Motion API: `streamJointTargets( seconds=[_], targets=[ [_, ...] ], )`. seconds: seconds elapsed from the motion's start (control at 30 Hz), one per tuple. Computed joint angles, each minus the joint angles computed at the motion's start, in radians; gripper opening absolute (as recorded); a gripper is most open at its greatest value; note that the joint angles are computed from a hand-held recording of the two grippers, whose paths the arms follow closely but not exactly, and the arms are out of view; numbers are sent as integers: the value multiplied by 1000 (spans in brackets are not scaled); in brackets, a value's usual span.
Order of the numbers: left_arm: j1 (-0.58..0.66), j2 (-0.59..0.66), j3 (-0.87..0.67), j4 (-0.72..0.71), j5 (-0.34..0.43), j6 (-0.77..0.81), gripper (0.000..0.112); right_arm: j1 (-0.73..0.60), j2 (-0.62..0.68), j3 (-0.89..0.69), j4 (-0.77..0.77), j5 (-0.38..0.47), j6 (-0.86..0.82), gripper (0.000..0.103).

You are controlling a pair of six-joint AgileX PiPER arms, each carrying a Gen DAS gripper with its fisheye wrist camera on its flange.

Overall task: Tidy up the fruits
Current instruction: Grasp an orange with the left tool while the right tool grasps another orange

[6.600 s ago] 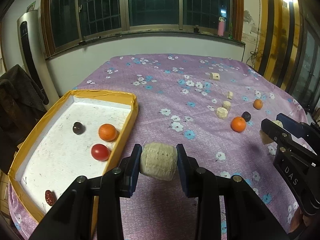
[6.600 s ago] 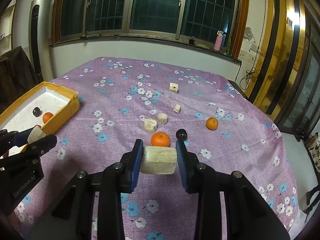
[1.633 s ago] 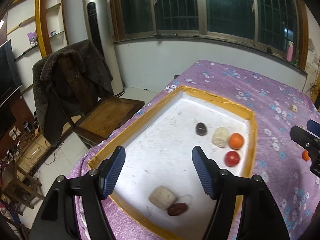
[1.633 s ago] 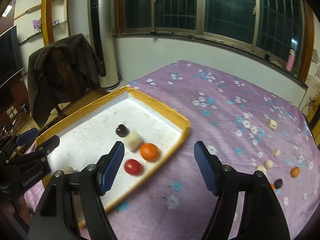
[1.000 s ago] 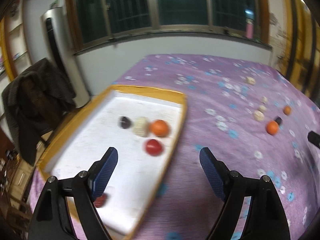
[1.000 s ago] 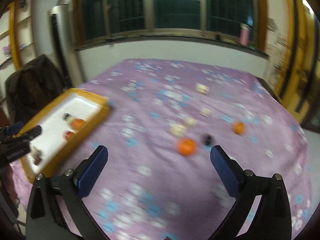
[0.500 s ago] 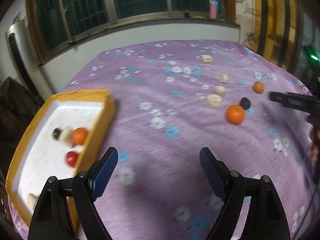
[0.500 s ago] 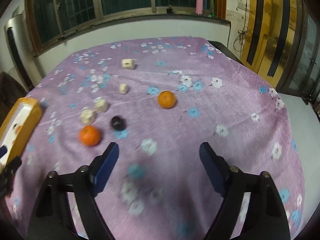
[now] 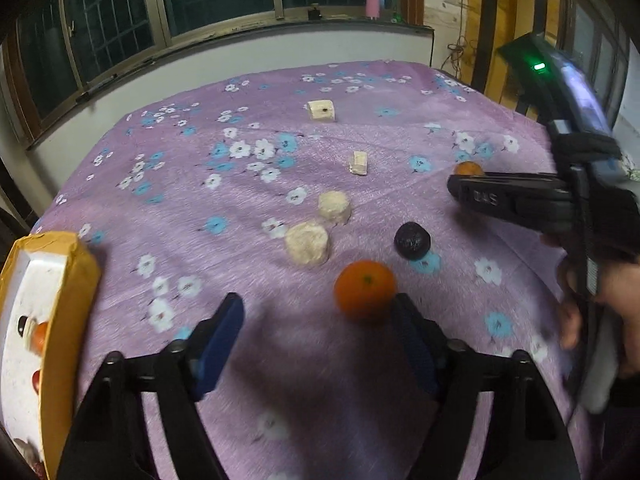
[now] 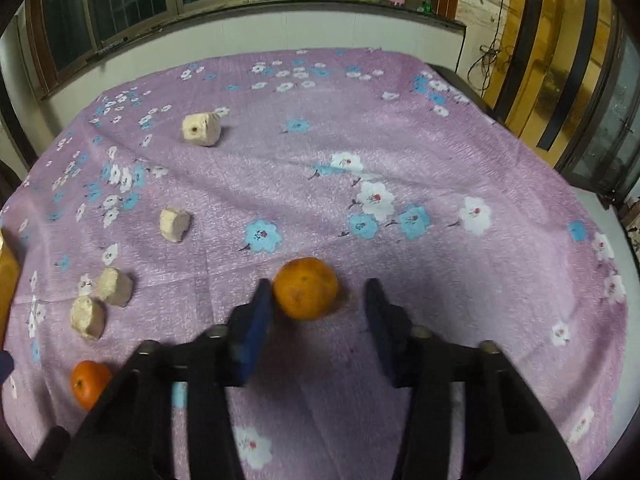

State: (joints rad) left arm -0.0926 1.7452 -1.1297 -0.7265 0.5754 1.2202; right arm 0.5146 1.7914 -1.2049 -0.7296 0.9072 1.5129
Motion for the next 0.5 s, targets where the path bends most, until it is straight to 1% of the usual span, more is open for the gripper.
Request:
streamJointTargets(
  seconds=[0.07,0.13,0.17,0.2,0.27,0.3,0.33,0.37,0.4,0.5],
  targets=[
    [-20,12,-8,-2,4,-9,73,6,8,-4,-11,7,10,33],
    [-36,17,-10,4,9,-15,65,9,2,4,-13,0,21,33],
    [-50,24,-11,27,11,-37,58,11,-10,18,-15,-10,33,33],
    [-63,34,-13,46,4,-59,53,18,-23,34,-25,-10,54,33],
    [-67,32,6,12,-27,-31,50,27,-48,64,-39,-17,84,33],
    [-66,36,-2,16,-19,-43,48,31,-63,80,-45,-22,99,33],
    [-67,36,-5,24,-16,-52,41,47,-82,97,-59,-13,127,33],
    [-72,29,1,33,-29,-54,34,56,-92,105,-66,-7,140,33],
    [-75,24,4,52,-31,-66,34,68,-108,116,-73,0,156,33],
    [-60,8,4,85,-3,-92,33,114,-146,140,-96,33,207,33]
  ],
)
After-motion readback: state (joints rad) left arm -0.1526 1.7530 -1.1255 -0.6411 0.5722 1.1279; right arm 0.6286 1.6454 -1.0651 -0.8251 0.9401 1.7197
